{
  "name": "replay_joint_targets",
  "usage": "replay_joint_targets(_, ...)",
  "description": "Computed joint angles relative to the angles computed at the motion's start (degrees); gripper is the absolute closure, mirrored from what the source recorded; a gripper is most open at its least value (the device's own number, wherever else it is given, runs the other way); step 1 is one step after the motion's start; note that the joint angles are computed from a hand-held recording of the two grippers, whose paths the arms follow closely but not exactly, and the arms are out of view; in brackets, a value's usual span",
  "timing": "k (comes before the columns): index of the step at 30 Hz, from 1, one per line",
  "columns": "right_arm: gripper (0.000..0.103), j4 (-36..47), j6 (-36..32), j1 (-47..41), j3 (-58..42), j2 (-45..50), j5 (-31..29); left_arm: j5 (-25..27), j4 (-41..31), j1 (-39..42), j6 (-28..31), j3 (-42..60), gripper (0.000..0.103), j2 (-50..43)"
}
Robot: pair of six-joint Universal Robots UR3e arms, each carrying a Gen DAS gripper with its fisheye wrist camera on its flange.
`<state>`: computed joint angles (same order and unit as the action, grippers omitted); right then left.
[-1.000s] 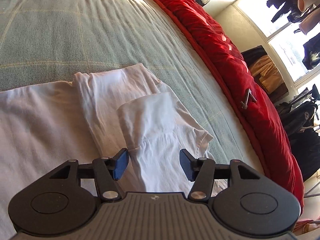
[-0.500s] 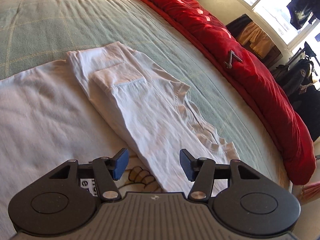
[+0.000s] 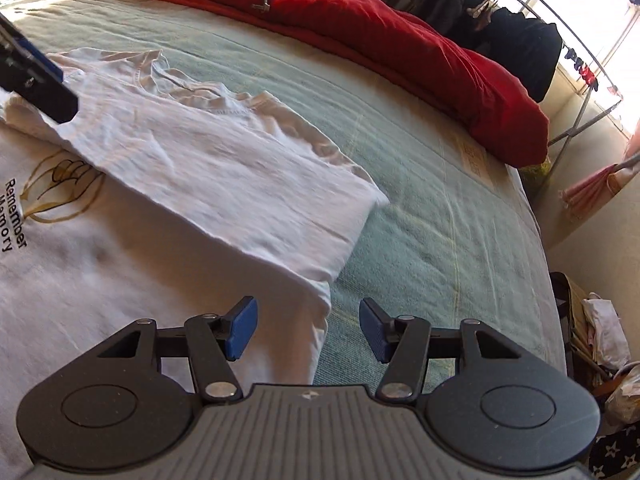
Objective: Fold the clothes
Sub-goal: 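Lift both open tools away from the shirt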
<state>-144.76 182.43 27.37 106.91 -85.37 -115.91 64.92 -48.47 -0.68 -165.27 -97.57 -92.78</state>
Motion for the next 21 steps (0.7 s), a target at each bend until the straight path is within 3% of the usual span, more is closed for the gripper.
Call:
replay_joint_targets(9, 0.042, -19.4, -4.2, -5.5, 7.6, 3.6, 0.8, -0.9, 3.6, -11.6, -12.2, 22.3, 0.036, -22.2)
replay_joint_targets(14, 0.041, -21.2, -2.6, -6.5, 12.7, 0.6, 1.5, -2.5, 4.9, -14.9, -16.3, 28.6, 0.036, -30.5)
replay_joint_targets(18, 0.041, -18.8, 0.4, -8.3, 16.1, -3.8, 4.5, 0.2, 0.4, -17.3, -17.5, 35.5, 0.038, -36.9)
replay_joint_targets(21, 0.041, -18.3, 0.0, -9.9, 18.6, -7.9, 7.5, -4.2, 1.3, -16.8, -16.6, 36.9, 0.037, -37.1)
